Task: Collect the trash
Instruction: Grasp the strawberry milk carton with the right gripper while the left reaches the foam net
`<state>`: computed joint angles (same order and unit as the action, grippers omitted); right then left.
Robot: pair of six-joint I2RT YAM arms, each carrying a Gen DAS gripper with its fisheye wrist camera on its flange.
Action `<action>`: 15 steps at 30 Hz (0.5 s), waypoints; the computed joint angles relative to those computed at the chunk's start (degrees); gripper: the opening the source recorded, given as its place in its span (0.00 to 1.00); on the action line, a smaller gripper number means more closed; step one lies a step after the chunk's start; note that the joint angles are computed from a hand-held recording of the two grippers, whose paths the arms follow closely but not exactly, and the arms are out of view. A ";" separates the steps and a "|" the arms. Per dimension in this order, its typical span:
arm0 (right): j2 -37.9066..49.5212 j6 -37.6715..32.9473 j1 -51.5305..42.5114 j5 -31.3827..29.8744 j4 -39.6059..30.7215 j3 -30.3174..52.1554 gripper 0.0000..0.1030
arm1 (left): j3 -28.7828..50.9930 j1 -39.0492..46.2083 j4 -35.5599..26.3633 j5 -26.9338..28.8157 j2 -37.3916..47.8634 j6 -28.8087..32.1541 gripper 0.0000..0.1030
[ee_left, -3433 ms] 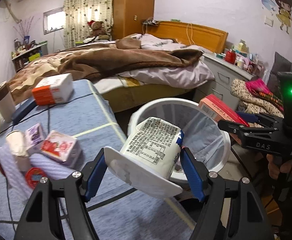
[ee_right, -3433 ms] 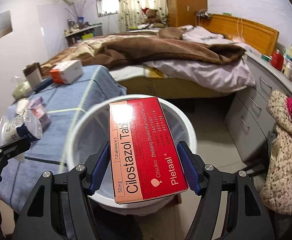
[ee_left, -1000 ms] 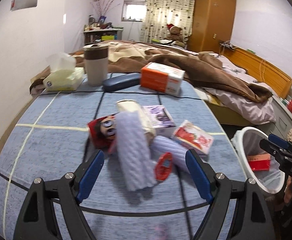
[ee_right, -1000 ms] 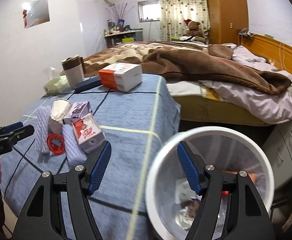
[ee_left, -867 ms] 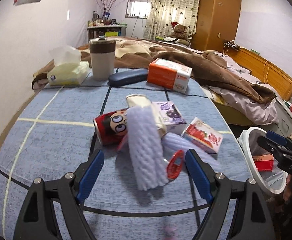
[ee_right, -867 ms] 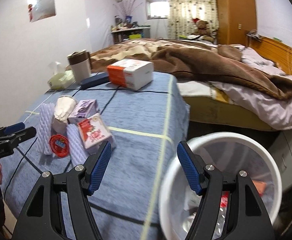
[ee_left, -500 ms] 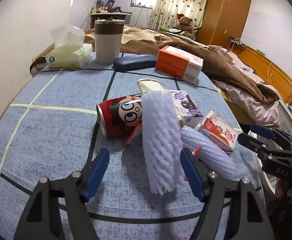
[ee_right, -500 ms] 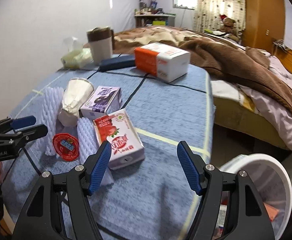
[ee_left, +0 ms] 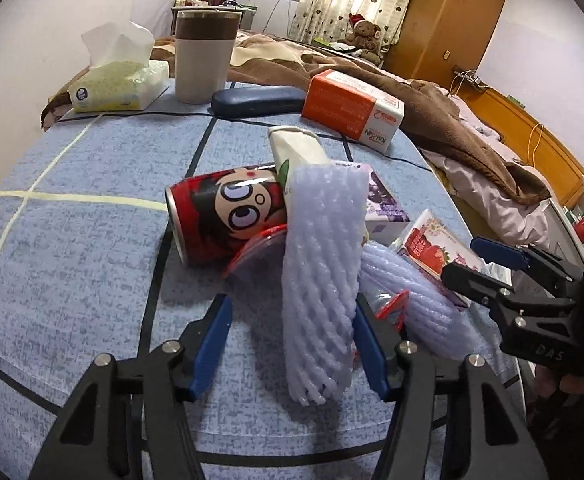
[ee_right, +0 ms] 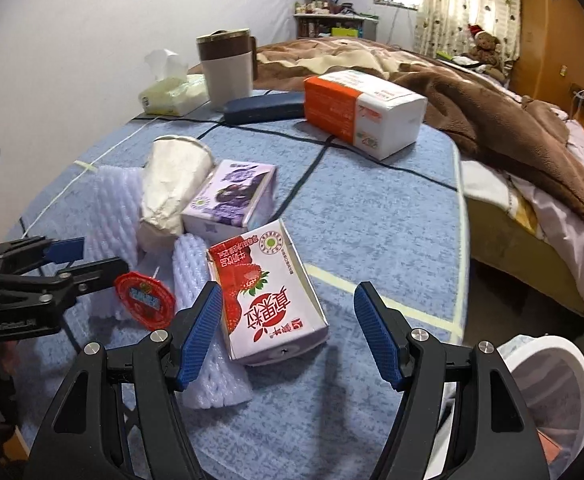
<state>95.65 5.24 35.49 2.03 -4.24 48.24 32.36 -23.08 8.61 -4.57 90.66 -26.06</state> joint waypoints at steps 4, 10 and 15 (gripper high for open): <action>1.00 -1.11 1.23 -1.04 -2.54 1.21 0.68 | 0.15 -0.07 -0.55 -2.41 0.19 1.20 0.51; 1.58 -0.20 1.11 -0.27 -1.62 1.05 0.68 | -1.46 2.82 0.17 -0.20 -1.21 1.80 0.48; 1.39 0.79 1.11 0.57 -1.01 0.61 0.58 | -1.79 6.04 2.03 5.61 0.16 -0.50 0.48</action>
<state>97.04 6.03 36.60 2.60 -5.25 48.85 30.57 -17.05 10.64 1.04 90.82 -26.56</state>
